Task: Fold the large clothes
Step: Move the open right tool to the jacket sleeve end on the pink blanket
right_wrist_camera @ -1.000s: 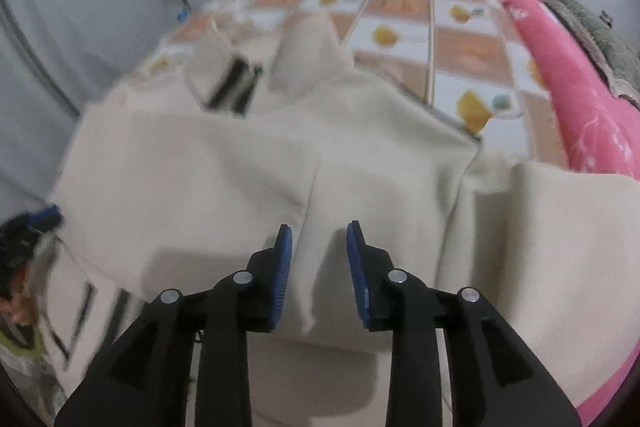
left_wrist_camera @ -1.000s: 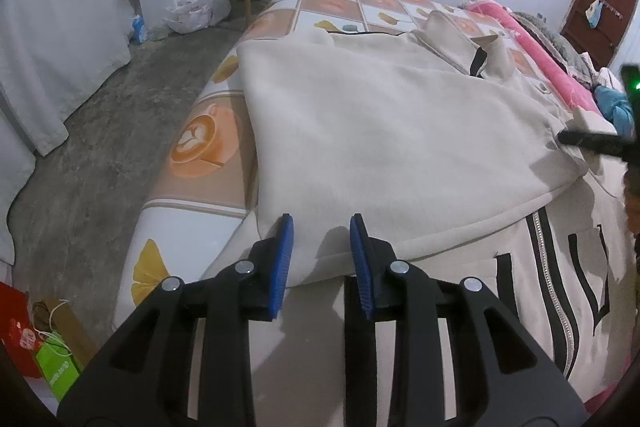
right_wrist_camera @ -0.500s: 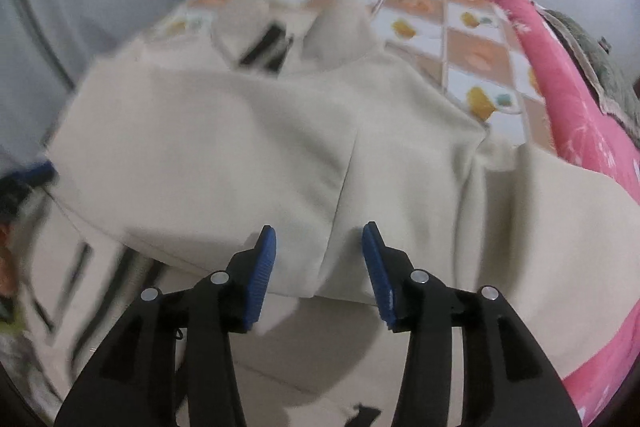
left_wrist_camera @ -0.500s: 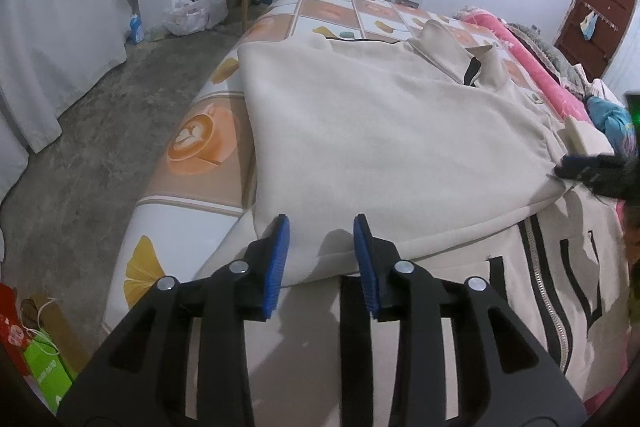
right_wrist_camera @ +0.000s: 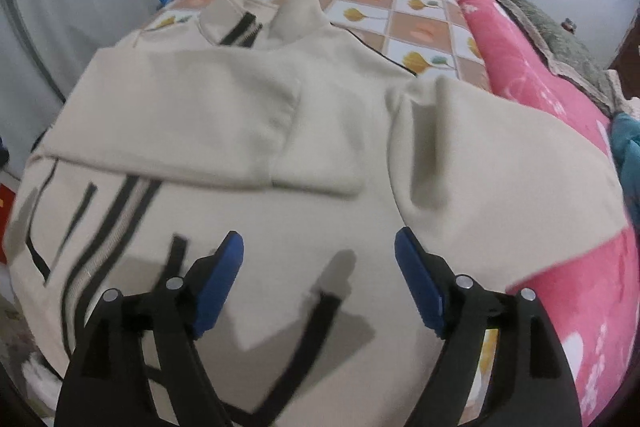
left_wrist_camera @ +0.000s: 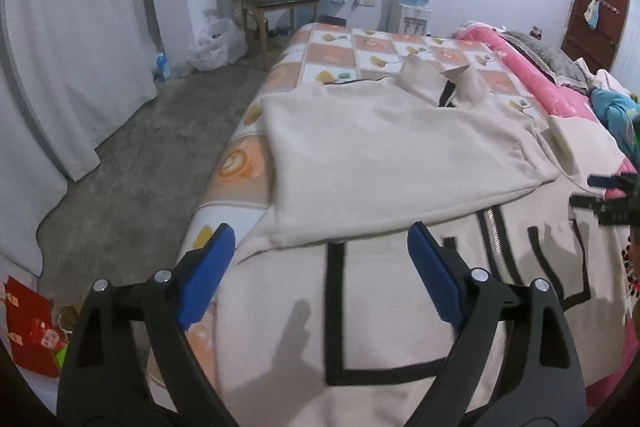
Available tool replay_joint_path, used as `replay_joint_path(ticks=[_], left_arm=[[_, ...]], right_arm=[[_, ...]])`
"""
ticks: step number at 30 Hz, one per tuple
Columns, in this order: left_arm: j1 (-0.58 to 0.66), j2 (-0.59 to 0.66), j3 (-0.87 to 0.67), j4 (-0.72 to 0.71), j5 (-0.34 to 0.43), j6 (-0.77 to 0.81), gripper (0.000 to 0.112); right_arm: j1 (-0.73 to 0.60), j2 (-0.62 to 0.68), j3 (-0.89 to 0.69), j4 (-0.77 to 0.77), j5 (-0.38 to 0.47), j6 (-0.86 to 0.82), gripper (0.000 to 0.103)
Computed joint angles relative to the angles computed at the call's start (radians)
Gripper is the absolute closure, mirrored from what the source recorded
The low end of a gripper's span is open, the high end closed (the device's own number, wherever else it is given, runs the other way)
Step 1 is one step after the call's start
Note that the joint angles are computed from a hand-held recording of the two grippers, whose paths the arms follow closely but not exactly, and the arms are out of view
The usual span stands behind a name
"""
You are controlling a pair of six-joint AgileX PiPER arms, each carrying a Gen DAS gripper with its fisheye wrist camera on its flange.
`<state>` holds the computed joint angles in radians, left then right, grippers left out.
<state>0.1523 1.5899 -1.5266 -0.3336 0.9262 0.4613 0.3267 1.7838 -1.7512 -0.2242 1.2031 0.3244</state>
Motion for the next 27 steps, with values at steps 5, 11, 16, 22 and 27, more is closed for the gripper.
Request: replay_joint_path(ticks=[5, 11, 16, 22, 27], left_arm=[[-0.129, 0.098, -0.111, 0.057, -0.004, -0.116, 0.028], [-0.29, 0.27, -0.234, 0.141, -0.02, -0.243, 0.028], [-0.365, 0.35, -0.232, 0.276, -0.039, -0.33, 0.026], [-0.344, 0.298, -0.113, 0.232, -0.147, -0.285, 0.018], [-0.336, 0.309, -0.129, 0.223, -0.135, -0.267, 0.017]], right_arm=[[0.035, -0.076, 0.115, -0.01, -0.03, 0.056, 0.016], [0.081, -0.07, 0.177, -0.065, -0.049, 0.128, 0.011], [0.09, -0.068, 0.237, -0.097, -0.094, 0.155, 0.007], [0.047, -0.106, 0.297, -0.017, -0.147, 0.183, 0.006], [0.028, -0.128, 0.293, 0.041, -0.115, 0.076, 0.006]])
